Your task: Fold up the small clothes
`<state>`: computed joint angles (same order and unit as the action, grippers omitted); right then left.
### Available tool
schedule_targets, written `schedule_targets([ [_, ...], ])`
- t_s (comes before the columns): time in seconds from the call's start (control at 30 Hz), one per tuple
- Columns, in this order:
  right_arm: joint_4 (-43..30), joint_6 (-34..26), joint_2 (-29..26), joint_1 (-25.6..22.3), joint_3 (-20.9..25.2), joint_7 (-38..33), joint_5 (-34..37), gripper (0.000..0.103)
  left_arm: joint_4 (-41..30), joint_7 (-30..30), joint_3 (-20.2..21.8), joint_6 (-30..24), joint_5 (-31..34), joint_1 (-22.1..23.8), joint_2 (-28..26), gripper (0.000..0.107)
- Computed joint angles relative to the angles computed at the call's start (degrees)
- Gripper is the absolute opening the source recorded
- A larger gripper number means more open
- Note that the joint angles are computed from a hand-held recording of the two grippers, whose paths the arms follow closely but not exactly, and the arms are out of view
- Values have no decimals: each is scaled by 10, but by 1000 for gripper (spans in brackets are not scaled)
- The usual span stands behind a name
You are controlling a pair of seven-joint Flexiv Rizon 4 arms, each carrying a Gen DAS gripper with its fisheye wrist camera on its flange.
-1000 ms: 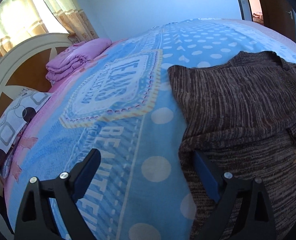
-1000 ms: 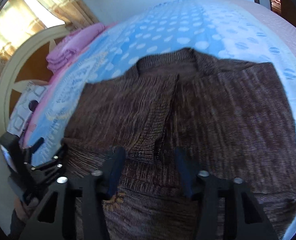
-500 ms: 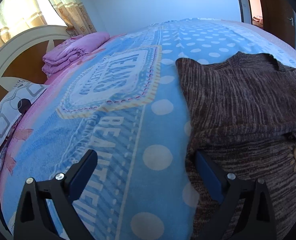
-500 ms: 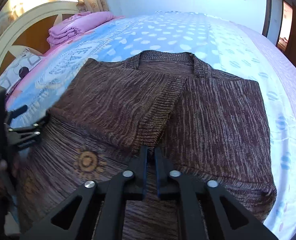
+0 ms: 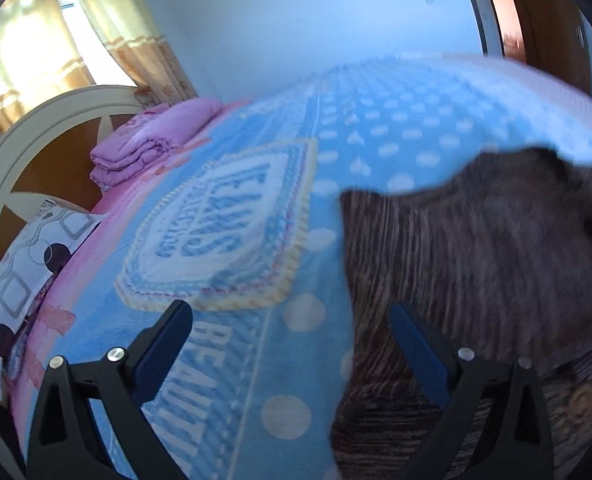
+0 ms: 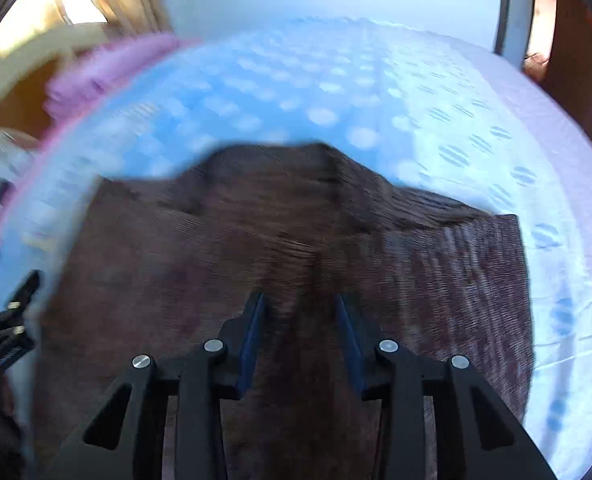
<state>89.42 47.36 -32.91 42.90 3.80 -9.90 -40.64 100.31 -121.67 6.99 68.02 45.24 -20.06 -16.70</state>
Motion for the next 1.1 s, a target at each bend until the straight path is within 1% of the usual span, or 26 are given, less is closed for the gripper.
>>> schedule_targets([
  [0.03,12,12,6,1,-7,16,-9,38,-5,16,2,-29,-4,-7,-12,102],
  [0.07,21,10,13,3,-9,30,-14,38,4,24,-5,-21,-6,3,-15,103],
  [0.1,28,-2,20,5,-9,36,-17,38,14,19,-2,0,-9,8,-9,103],
  [0.17,37,-29,33,13,-6,44,-32,38,26,34,-3,9,-27,17,-2,103],
  [0.2,53,-23,45,20,-7,59,-57,38,32,36,-3,18,-30,20,-1,103],
  [0.27,76,42,54,12,-3,82,-96,38,35,36,0,21,-35,19,0,103],
  [0.3,85,83,54,7,5,84,-105,38,34,33,4,16,-33,16,0,103],
  [0.33,88,106,50,2,15,75,-97,38,32,26,7,11,-26,11,1,103],
  [0.4,87,124,37,-2,41,37,-48,38,28,7,13,0,-9,2,2,103],
  [0.47,101,109,46,23,23,40,-77,38,32,9,9,-1,-11,9,6,103],
  [0.5,106,101,52,28,22,36,-83,38,35,8,8,0,-14,12,8,103],
  [0.57,121,117,64,30,12,67,-103,38,41,12,3,8,-23,21,10,103],
  [0.6,133,135,73,33,-2,98,-135,38,42,17,1,10,-30,25,8,103],
  [0.63,138,136,76,33,-9,114,-158,38,42,18,0,9,-33,26,7,103],
  [0.67,133,116,75,34,-8,102,-159,38,39,13,3,6,-28,22,7,103],
  [0.7,122,84,61,21,11,70,-141,38,37,3,6,2,-17,16,8,103],
  [0.73,124,88,61,19,12,76,-133,38,34,-12,11,0,-3,10,9,103],
  [0.77,145,130,71,18,-6,118,-152,38,36,-14,9,3,-4,13,11,103],
  [0.8,165,168,82,4,-8,168,-172,38,39,-14,7,6,-12,19,14,103],
  [0.83,174,173,91,1,-11,192,-185,38,42,-25,9,13,-14,23,18,103],
  [0.87,186,153,106,4,-17,218,-207,38,40,-38,12,16,-8,23,21,103],
  [0.9,191,122,115,4,-12,222,-213,38,33,-55,17,13,7,19,22,103],
  [0.97,185,48,124,-3,7,196,-184,38,25,-52,9,28,8,27,19,103],
  [1.0,181,-2,130,-6,14,186,-164,39,16,-47,5,30,5,28,15,103],
  [1.07,180,-71,139,-13,24,192,-153,39,-5,-44,0,22,-3,24,3,103],
  [1.1,173,-115,140,-16,28,183,-141,39,-14,-35,-5,21,-16,25,-6,103],
])
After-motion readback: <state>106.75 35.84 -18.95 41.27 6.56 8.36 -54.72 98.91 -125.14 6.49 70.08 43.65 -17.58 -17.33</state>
